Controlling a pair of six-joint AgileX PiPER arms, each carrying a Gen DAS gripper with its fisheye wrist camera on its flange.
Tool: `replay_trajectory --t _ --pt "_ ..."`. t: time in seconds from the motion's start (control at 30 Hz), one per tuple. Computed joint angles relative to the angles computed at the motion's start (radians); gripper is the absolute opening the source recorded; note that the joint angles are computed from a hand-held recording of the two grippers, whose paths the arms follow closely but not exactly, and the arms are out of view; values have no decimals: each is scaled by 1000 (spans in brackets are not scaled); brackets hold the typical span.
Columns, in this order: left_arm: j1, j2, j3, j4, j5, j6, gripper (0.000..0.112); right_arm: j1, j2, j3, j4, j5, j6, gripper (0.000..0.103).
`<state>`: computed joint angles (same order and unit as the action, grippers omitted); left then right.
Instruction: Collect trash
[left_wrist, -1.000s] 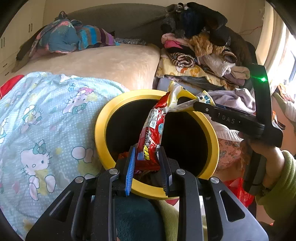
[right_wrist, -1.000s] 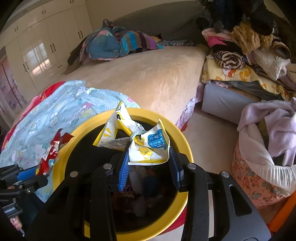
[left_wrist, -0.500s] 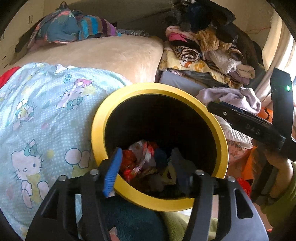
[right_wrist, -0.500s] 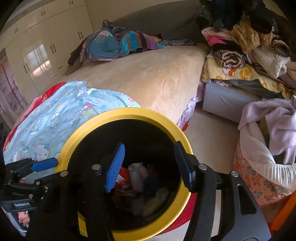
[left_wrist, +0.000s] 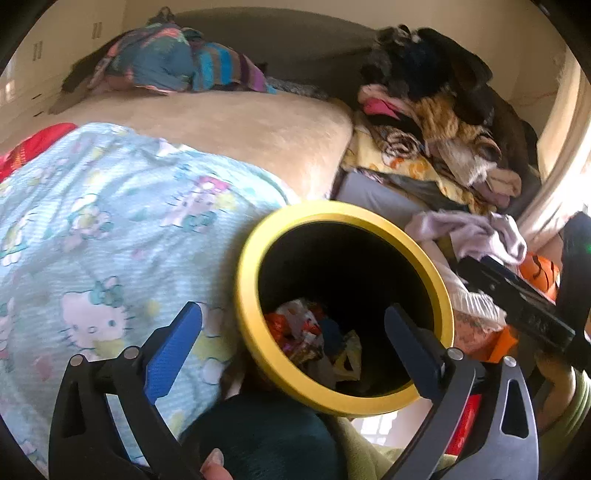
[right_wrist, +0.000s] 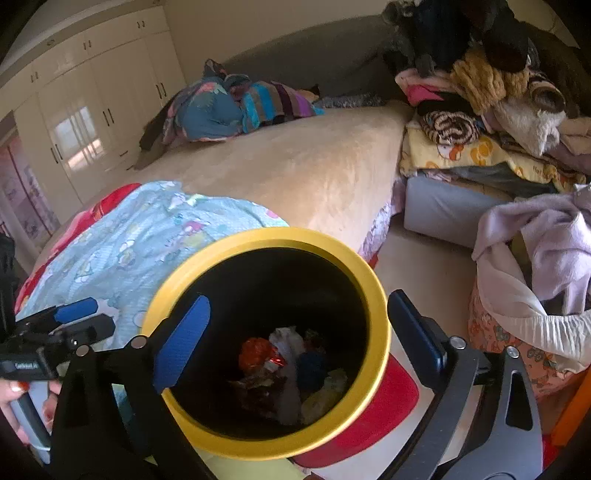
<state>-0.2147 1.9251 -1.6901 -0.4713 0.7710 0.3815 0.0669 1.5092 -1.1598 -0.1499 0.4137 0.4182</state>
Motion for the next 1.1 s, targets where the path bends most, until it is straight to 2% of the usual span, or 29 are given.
replay_trajectory --t 0.43,0.63,0.77,0.83,0.97,1.1 --pt "117 -178 172 -18 -94 29 97 212 -10 -14 -359 19 358 92" --pt "163 -273 293 -43 -160 68 97 330 -34 15 -704 44 719 92" --pt "191 -372 418 -55 -260 114 97 440 -56 53 -1018 105 1021 92" --pt "203 -410 458 -56 -290 125 97 487 -67 71 -1120 130 1122 92" --pt "259 -499 556 -184 -342 262 97 600 -93 114 -1365 208 1316 92" --pt "292 -557 616 -193 -365 278 97 657 -103 140 -1475 244 1396 92"
